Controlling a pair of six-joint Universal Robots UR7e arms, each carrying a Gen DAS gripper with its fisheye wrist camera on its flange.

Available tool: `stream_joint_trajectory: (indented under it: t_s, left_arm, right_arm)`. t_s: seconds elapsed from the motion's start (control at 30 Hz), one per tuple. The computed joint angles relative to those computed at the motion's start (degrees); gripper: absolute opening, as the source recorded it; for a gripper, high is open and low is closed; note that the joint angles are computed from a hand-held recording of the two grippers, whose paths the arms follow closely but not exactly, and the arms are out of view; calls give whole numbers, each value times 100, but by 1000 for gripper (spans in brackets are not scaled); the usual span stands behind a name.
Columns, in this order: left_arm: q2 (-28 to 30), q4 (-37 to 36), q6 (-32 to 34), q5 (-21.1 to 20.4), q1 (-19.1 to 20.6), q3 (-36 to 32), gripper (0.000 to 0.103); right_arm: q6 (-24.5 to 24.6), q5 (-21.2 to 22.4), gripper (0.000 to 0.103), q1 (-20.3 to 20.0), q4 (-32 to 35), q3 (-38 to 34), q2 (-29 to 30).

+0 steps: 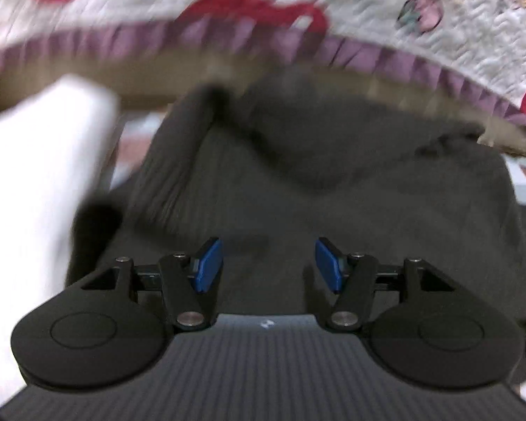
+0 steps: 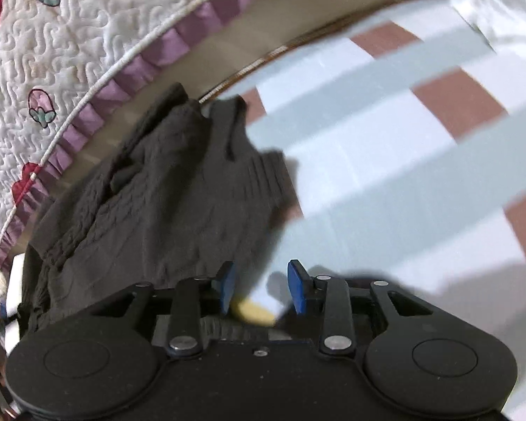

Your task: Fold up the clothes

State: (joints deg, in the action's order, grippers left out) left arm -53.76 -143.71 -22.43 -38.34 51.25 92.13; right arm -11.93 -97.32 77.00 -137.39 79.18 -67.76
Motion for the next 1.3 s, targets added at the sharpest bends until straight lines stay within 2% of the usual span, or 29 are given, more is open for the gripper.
stream_joint_trajectory:
  t_s: [0.13,0.2,0.27,0.3,0.33,0.47,0.53,0.57,0.6,0.63,0.7,0.77,0.83,0.9,0.93,0.97,1.0,1.07,1.1,1.13,1.17,1.2,1.27,1.3]
  left_arm:
    - [-403,130,-498,-105,-73,607,58]
    - [-390,-190,-313,-376,-69,682,58]
    - [-314,-406,-51,-594,-81,659,58]
    - [-274,-476,67,-687,-90,638,58]
    - [-234,-542,182,-780,-98,616,58]
    - [-204,-762,670,-1054,-166,704,58]
    - [-218,-890,843,-1307,-159,756,56]
    - [-212,-950,805,-1456,-137,754,56]
    - [-210,-966,668,-1645,-100,741,56]
    - [-210,-959,457,-1867,-51,723,56]
    - [-202,-939,121,-2259,32,680,55]
    - [-189,-801,132,-2272,7,646,55]
    - [-195,-552,-12,-2122,-29,618,55]
    - [-202,-274,-225,-1987,-52,581,55]
    - [-222,-220,-336,-1950,-51,591,55]
    - [-247,-284,-406,-1935,-46,638,55]
    - [-264,-383,-443,-1917,-46,695,55]
    - [-258,-771,-93,-1824,-99,855,54]
    - [-246,-996,146,-1775,-132,938,54]
    - [-230,-1224,390,-1732,-164,1018,54]
    - [-222,-1470,663,-1744,-189,1092,54]
    - [-219,-1726,956,-1805,-207,1161,54]
    - [-230,-2270,1699,-1925,-265,1300,55]
    - [-219,-2483,1984,-1934,-297,1342,56]
  right_arm:
    - [69,535,46,-169,-207,698,-436]
    - [-102,780,50,-189,-362,1075,-670]
    - [-254,1201,52,-274,-325,1475,-974]
    - [-232,1439,52,-335,-177,1656,-1121]
    - [-163,1483,52,-338,-73,1804,-1223]
    - [-234,1407,54,-175,274,2281,-1411]
    - [-289,1169,53,51,394,2374,-1331]
    - [-397,1083,48,142,326,2481,-1292]
    - [-745,872,37,387,17,2604,-1272]
    - [-1195,863,37,542,-203,2711,-1258]
    - [-2128,550,37,976,-267,2639,-1034]
    - [-2963,-198,37,1419,-518,2534,-646]
    - [-3761,-641,37,1663,-776,2459,-249]
    - [-4390,-1192,41,1854,-1419,2427,214]
    - [-4658,-1262,45,1859,-1718,2379,389]
    - [-4742,-1166,60,1836,-1981,2357,496]
    - [-4765,-1083,68,1824,-2177,2308,603]
    - [-4288,-727,75,1694,-2130,2072,755]
    - [-4143,-519,74,1615,-2180,1984,828]
    - [-4237,-551,73,1655,-2259,1929,911]
    - [-4444,-576,61,1680,-2375,1888,993]
    - [-4487,-584,23,1721,-2252,1780,1027]
    - [-4054,-557,8,1764,-1816,1533,997]
    - [-3811,-343,8,1732,-1649,1479,890]
